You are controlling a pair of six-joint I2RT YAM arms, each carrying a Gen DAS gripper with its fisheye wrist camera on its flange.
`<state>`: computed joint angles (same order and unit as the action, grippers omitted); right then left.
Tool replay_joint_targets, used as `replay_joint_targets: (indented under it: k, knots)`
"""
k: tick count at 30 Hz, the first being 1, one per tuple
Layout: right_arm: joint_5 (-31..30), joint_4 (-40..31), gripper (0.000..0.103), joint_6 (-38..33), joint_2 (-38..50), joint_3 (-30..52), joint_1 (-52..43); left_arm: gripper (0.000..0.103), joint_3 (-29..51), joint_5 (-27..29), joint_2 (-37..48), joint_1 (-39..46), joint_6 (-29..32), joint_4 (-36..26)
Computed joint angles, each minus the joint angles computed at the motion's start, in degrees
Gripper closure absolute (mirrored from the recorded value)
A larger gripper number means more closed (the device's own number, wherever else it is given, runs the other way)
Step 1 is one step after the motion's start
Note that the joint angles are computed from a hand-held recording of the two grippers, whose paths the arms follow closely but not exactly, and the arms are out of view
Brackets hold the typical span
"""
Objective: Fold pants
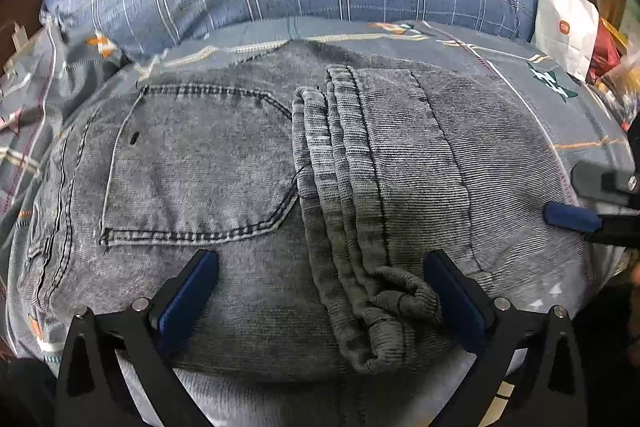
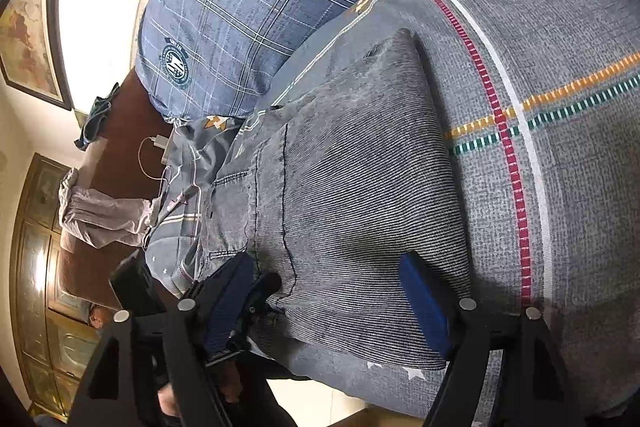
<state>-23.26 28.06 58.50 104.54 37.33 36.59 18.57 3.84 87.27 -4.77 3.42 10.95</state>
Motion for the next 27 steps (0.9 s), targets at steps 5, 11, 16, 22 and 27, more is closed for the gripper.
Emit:
replay_joint_targets:
  k: [5, 11, 16, 22, 27]
  knots:
    - [5.7, -1.8, 0.024, -1.1, -3.6, -0.2, 1.9, 0.001, -1.8, 4.7, -9.9, 2.9, -0.6, -3.8]
    - [3.3, 0.4, 0.024, 2.8, -0.9, -0.5, 0.5, 0.0, -3.0, -0.7, 0.4, -1.4, 1.0, 4.7]
    - [4.3, 2.2, 0.025, 2.8, -2.8, -2.0, 0.1, 0.0, -2.7, 0.3, 0.1, -0.6, 1.6, 4.0]
    - [4.3, 2.7, 0.024, 1.2, -4.1, 1.9, -1.3, 0.0, -3.6, 0.2, -0.1, -0.8, 1.8, 5.6]
    - [1.7, -5.2, 0.024, 1.3, 7.7, 16.1, -4.2, 0.0, -2.2, 2.9, -0.2, 1.2, 3.2, 2.9]
